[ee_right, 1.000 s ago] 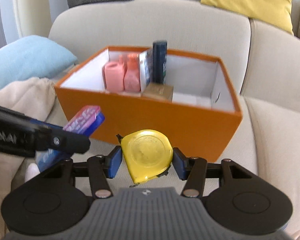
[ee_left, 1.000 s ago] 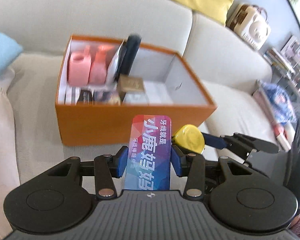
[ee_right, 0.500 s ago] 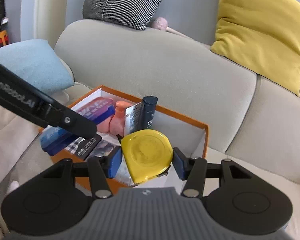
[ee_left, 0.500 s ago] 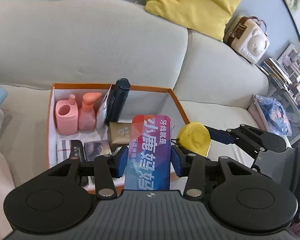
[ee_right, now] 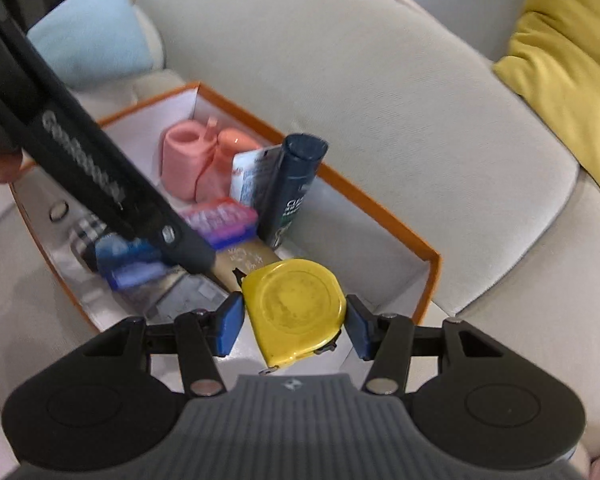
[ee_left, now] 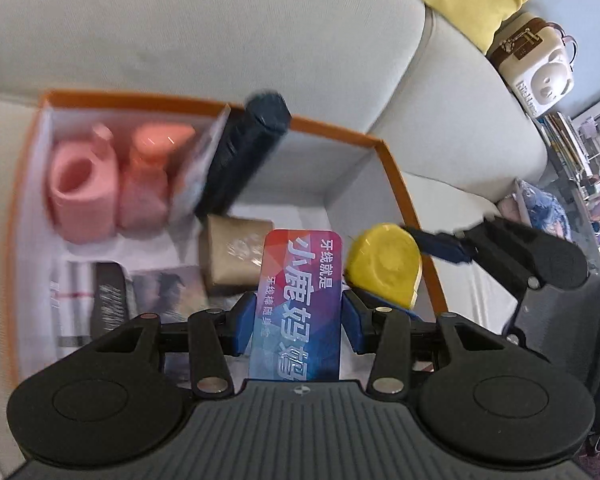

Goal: Organize rigid objects
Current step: 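Carry the tin and tape measure up over the orange box, then lower the tin into the box and open left tool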

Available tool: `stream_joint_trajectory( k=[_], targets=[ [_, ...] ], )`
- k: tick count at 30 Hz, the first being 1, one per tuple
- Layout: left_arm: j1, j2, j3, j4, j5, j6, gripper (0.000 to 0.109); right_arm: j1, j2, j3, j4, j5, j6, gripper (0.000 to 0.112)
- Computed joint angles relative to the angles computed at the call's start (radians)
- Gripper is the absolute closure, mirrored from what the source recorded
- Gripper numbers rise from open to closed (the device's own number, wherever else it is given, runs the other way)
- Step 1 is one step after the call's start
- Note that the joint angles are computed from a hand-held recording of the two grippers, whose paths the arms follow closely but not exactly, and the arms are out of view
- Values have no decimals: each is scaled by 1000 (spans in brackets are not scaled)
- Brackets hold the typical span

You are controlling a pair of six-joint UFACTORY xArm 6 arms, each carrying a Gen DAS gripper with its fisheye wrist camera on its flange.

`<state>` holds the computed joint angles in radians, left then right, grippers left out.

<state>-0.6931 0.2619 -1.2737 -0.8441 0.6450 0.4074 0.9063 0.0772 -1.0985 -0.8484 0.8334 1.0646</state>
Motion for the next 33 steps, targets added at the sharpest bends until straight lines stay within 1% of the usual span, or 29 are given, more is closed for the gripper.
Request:
stream_joint_trajectory(
  k=[2, 4, 9, 12, 14, 16, 18, 22, 26, 29, 33],
  targets=[
    [0, 27, -27, -23, 23, -17, 57, -12, 4, -3, 9, -1, -54, 57],
    [-1, 63, -70, -20, 44, -63, 57, -22, 1, -3, 19, 5, -114, 57],
    [-16, 140, -167, 41, 72, -179, 58, -57, -29, 10, 36, 27, -290, 57],
    [-31, 174, -212, 107, 78, -258, 58, -73, -50, 24, 29, 25, -348, 57],
    [-35, 201, -253, 150, 109, -317, 58, -82, -58, 34, 22, 13, -378, 57],
    [-40, 224, -285, 165, 131, -349, 58, -85, -60, 44, 7, 7, -400, 57],
    [-50, 237, -301, 191, 125, -378, 58, -87, -61, 55, -5, 1, -424, 57],
    [-64, 265, -341, 247, 152, -435, 57, -94, -83, 96, -17, -18, -416, 57],
    [-85, 268, -342, 405, 139, -541, 57, -103, -124, 154, -26, -55, -404, 57],
    [-86, 273, -342, 422, 153, -564, 58, -107, -134, 169, -40, -67, -383, 57],
    [-96, 267, -334, 465, 141, -592, 56, -105, -135, 176, -57, -65, -369, 57]
  ],
)
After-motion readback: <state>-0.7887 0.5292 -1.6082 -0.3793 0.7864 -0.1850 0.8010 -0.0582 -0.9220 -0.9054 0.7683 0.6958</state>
